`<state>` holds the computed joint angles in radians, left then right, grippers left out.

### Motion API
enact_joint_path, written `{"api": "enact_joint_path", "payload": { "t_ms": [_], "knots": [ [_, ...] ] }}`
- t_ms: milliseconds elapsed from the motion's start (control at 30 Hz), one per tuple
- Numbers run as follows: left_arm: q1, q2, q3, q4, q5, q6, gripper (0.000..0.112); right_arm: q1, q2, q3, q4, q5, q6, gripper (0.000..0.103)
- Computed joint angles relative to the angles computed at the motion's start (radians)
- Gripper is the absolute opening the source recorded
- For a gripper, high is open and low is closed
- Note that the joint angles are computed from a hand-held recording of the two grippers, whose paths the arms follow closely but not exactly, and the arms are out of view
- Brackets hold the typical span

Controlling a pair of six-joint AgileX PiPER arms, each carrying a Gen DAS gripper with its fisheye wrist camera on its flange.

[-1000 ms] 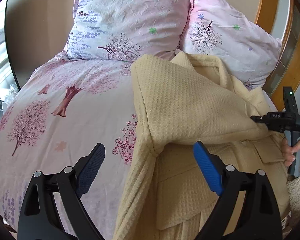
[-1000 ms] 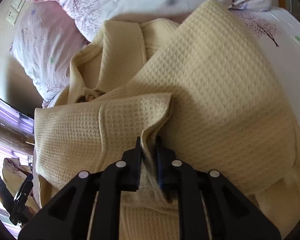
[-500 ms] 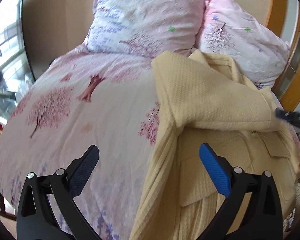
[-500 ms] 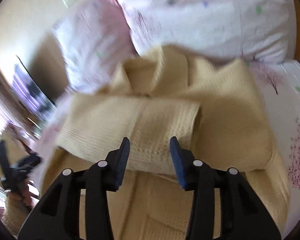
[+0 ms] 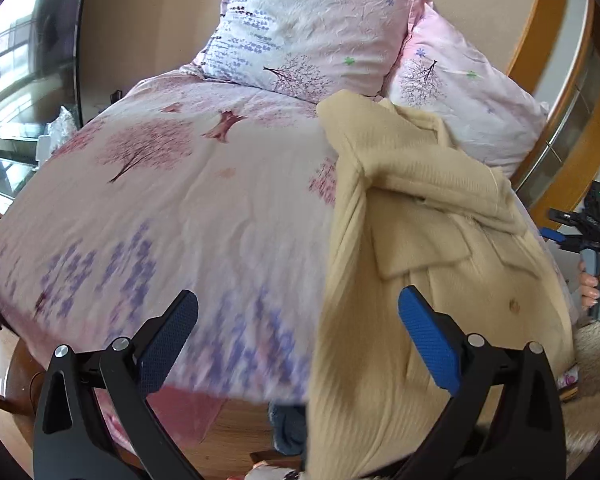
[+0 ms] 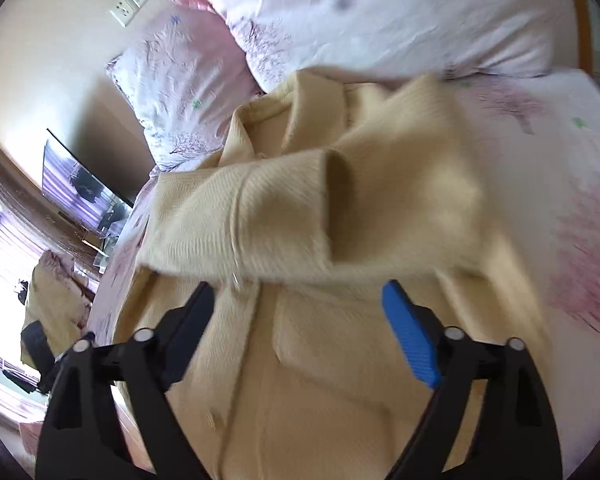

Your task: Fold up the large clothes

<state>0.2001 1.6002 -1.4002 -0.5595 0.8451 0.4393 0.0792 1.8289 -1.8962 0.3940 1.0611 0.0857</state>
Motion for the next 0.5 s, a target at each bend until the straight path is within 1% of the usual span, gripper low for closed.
{"api": "enact_joint_path", "payload": {
  "t_ms": [33,100,133,200,267,367,433,467,500],
  "knots": [
    [0.017,-0.018,0.036,-0.022,0.001,0.030,0.101,-0.011,-0.064,0.083,-0.017,-0.005,-0.002,0.092],
    [0.058,-0.050,0.117,-0.080,0.018,0.099,0.102,-0.055,-0.135,0.191,-0.063,-0.001,-0.004,0.092],
    [0.073,-0.061,0.155,-0.099,0.020,0.127,0.102,-0.094,-0.197,0.281,-0.080,0.005,-0.007,0.092],
    [0.100,-0.080,0.227,-0.140,0.016,0.178,0.102,-0.177,-0.269,0.384,-0.050,0.024,-0.037,0.092],
    [0.126,-0.088,0.285,-0.196,0.019,0.232,0.102,-0.284,-0.349,0.526,0.023,0.024,-0.105,0.092],
    [0.150,-0.085,0.338,-0.266,0.027,0.301,0.101,-0.423,-0.396,0.675,0.189,0.043,-0.263,0.092],
    [0.155,-0.087,0.366,-0.320,0.034,0.358,0.101,-0.458,-0.404,0.728,0.244,0.051,-0.323,0.089],
    [0.153,-0.089,0.378,-0.343,0.032,0.391,0.101,-0.481,-0.427,0.773,0.288,0.034,-0.379,0.088],
    [0.150,-0.090,0.387,-0.360,0.028,0.418,0.101,-0.499,-0.427,0.785,0.318,0.043,-0.412,0.086]
  ]
}}
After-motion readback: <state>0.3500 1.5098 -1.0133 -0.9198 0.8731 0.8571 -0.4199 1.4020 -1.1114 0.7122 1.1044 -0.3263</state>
